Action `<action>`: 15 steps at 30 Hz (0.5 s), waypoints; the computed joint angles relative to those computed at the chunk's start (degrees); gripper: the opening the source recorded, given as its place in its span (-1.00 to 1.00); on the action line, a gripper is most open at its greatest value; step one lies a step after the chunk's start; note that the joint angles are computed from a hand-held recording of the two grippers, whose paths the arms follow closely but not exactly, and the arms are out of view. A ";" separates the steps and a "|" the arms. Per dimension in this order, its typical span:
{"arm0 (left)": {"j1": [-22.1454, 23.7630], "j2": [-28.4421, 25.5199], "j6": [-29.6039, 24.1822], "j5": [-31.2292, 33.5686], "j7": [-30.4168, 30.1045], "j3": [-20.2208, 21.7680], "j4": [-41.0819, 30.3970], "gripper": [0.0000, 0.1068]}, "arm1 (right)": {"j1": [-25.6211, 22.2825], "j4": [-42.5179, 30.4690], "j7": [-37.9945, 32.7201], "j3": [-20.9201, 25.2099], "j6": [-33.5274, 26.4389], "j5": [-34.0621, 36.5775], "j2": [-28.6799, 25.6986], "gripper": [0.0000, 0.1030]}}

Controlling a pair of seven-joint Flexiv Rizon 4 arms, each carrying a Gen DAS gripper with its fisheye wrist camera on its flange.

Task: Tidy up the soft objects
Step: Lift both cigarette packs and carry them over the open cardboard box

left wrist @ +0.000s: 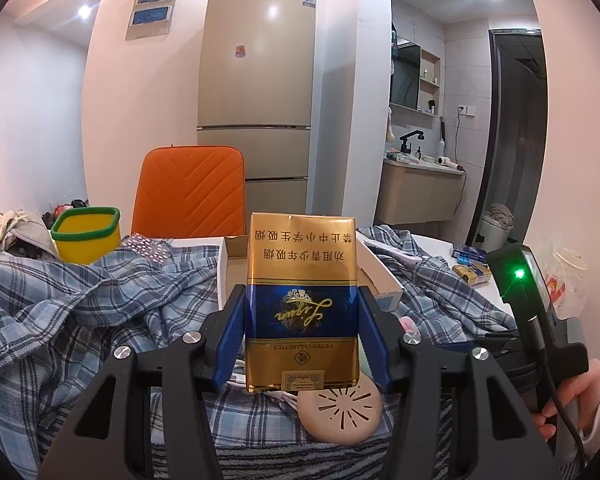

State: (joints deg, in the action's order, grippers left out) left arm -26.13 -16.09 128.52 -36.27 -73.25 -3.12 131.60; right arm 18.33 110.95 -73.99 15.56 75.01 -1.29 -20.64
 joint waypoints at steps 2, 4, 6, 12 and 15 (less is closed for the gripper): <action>0.14 0.20 -0.31 0.20 -0.19 -0.05 0.07 -0.03 | -1.16 -0.90 -1.53 1.39 -1.22 1.60 -0.34 0.23; 0.01 0.50 -0.56 -0.05 0.18 0.06 -0.06 -0.03 | -1.21 -1.07 -2.17 1.55 -1.46 2.30 -0.30 0.22; 0.06 0.99 -0.60 -0.12 0.08 0.05 -0.15 -0.03 | -0.91 -0.71 -2.37 1.27 -0.94 2.35 0.05 0.16; -0.46 2.18 1.21 -1.30 2.37 -0.04 -0.70 -0.03 | 0.46 1.84 -1.15 -0.63 2.83 0.51 2.75 0.15; 0.50 2.84 1.53 0.14 2.18 -0.36 -0.97 -0.03 | 0.80 2.91 0.32 -1.70 5.62 -1.06 4.48 0.15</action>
